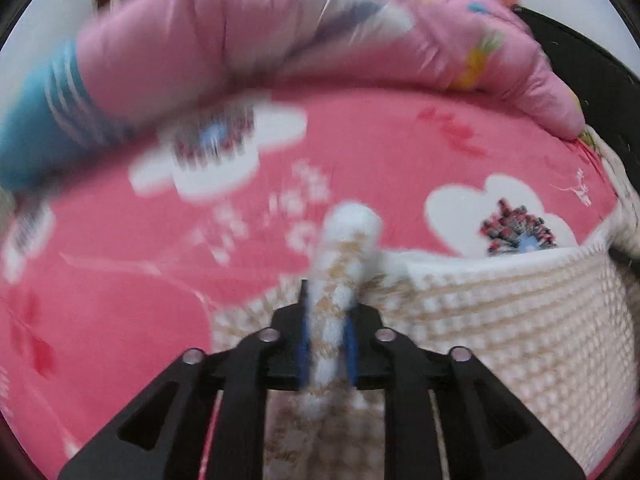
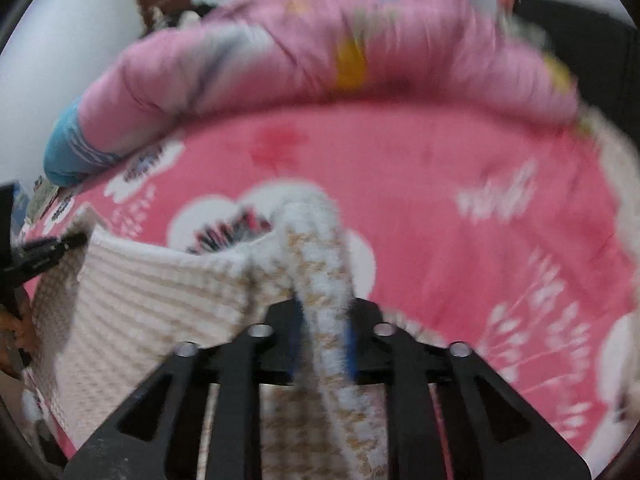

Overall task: Fold large clothes
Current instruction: 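Lift the trim strip with both tools, fold it over the coat, and open both, then press both open tools on the folded coat to smooth it flat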

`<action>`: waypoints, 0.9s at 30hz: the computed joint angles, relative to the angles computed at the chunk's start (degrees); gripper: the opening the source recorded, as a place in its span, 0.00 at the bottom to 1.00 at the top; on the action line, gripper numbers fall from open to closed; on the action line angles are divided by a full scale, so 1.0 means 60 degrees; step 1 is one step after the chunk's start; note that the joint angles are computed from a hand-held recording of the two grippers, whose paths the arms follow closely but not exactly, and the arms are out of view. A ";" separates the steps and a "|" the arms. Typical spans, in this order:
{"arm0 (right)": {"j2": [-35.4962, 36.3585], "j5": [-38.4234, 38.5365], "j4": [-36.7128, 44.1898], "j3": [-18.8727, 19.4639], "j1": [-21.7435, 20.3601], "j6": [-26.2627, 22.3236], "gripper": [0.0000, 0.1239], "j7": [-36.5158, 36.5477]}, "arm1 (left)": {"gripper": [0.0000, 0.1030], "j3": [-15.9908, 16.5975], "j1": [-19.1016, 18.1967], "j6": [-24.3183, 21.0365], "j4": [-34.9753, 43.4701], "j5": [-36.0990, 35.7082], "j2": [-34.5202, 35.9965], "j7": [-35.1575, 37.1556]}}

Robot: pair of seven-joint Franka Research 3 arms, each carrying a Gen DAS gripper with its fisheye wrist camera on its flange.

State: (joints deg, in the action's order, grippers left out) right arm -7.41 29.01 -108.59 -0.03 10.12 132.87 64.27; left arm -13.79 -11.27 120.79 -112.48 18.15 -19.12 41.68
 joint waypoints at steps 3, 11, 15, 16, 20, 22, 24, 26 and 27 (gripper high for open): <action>-0.0050 0.1480 0.0038 -0.0509 -0.0220 -0.0457 0.48 -0.0415 | 0.37 0.0546 0.0042 0.1417 -0.1159 -0.0832 -0.0959 -0.0311; -0.0142 0.3073 0.0489 -0.0577 -0.0207 -0.0959 0.46 -0.0932 | 0.39 0.0892 -0.0289 0.3044 -0.1222 -0.1777 -0.1125 0.0463; 0.0836 0.2207 0.1213 -0.0127 -0.0077 -0.1603 0.44 0.0056 | 0.45 0.0753 -0.0577 0.2269 -0.0551 -0.2625 0.0143 0.1302; 0.1084 0.2282 0.1315 -0.0168 -0.0174 -0.1602 0.38 0.0594 | 0.48 0.0714 -0.0503 0.2449 -0.0710 -0.2703 0.0121 0.1191; 0.1137 0.1993 0.1173 -0.0507 -0.0845 -0.1273 0.38 0.2723 | 0.48 0.0875 -0.0079 0.3582 -0.1734 -0.3431 -0.0734 0.0064; 0.0660 0.2058 0.0790 -0.0611 -0.1070 -0.1231 0.38 0.2607 | 0.48 0.0806 0.0213 0.3377 -0.1918 -0.3117 -0.1288 -0.0538; -0.0074 0.1987 0.0258 -0.0850 -0.1008 -0.1060 0.42 0.2320 | 0.48 0.0601 0.0381 0.2866 -0.1806 -0.2528 -0.1786 -0.0722; -0.1210 0.1962 -0.0536 -0.0733 -0.1132 -0.0904 0.48 0.1640 | 0.48 0.0369 0.0262 0.2584 -0.1668 -0.2022 -0.2153 -0.0555; -0.1807 0.1921 -0.0944 -0.0761 -0.1041 -0.0989 0.50 0.1292 | 0.48 0.0296 0.0106 0.2450 -0.1607 -0.1914 -0.2291 -0.0419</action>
